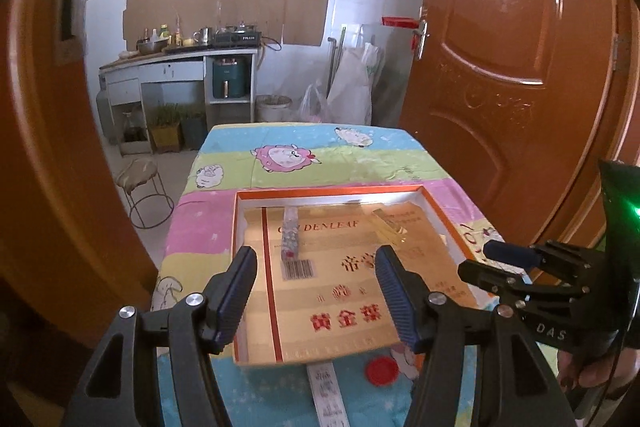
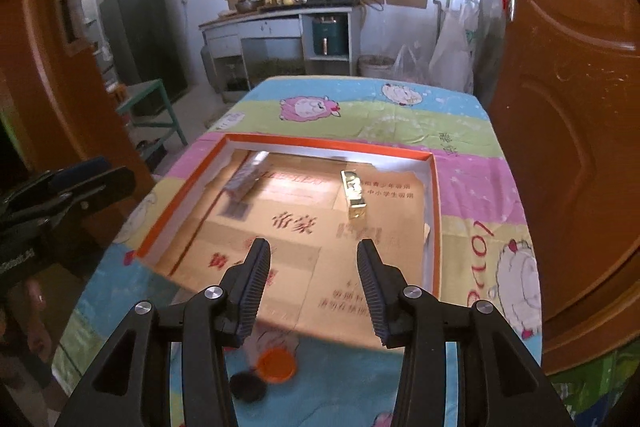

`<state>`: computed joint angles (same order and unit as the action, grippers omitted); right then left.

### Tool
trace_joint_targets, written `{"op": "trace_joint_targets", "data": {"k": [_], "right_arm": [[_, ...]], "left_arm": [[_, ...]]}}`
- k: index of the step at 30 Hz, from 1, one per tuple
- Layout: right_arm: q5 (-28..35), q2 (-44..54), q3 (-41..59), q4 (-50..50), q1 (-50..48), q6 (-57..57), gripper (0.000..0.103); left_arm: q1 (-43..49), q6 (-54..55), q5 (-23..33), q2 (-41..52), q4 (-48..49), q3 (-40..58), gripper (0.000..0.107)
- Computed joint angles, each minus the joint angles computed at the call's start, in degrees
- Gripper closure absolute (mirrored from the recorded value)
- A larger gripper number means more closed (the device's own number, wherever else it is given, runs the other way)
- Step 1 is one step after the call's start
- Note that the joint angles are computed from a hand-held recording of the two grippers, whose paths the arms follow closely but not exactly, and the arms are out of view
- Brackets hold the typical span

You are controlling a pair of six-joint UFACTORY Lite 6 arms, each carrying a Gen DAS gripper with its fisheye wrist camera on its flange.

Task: Organize rigid objects
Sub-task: 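Open both grippers and withdraw them from the tray, then grasp the orange cap with the right gripper while the left grasps the blue cap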

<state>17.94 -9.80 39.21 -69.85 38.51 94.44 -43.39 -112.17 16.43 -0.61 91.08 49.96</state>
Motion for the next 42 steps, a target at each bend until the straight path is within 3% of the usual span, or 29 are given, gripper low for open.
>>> {"op": "trace_joint_targets", "data": {"k": [6,10,14,18,22,27,32,41,42], "right_arm": [[10.2,-7.2,-5.0,1.6,12.7,5.4,0.056],[14.5,-9.5,-7.5,2.8,19.8,9.7,0.049],[17.2,-11.5,-10.1,3.9,25.2,13.6,0.047],[21.0,-13.1,-13.1,5.1,31.9,19.0,0.031],[24.8,-12.8,-15.8,5.8,40.5,27.0,0.029],[28.3,-8.7,-17.7,4.8,52.2,38.8,0.029],[31.7,4.0,-13.8,4.9,63.8,44.5,0.029],[28.1,16.2,-10.6,-0.8,65.6,50.3,0.029],[27.9,17.6,-9.9,-1.1,65.5,50.3,0.035]], "left_arm": [[-5.0,2.2,4.0,-7.5,-5.3,-7.4,0.046],[-8.4,-0.1,5.9,-12.0,-5.8,-12.3,0.046],[-12.0,-1.9,8.4,-16.3,-6.7,-17.1,0.046],[-16.1,-3.5,11.2,-20.4,-7.9,-21.9,0.046],[-22.5,-7.1,15.2,-23.7,-9.5,-27.1,0.046],[-33.5,-14.4,21.1,-24.0,-11.2,-32.4,0.046],[-41.4,-20.6,25.9,-24.1,-13.2,-35.6,0.046],[-45.7,-24.6,27.0,-24.8,-13.6,-37.8,0.046],[-45.8,-24.4,27.1,-25.0,-14.0,-37.9,0.046]]}}
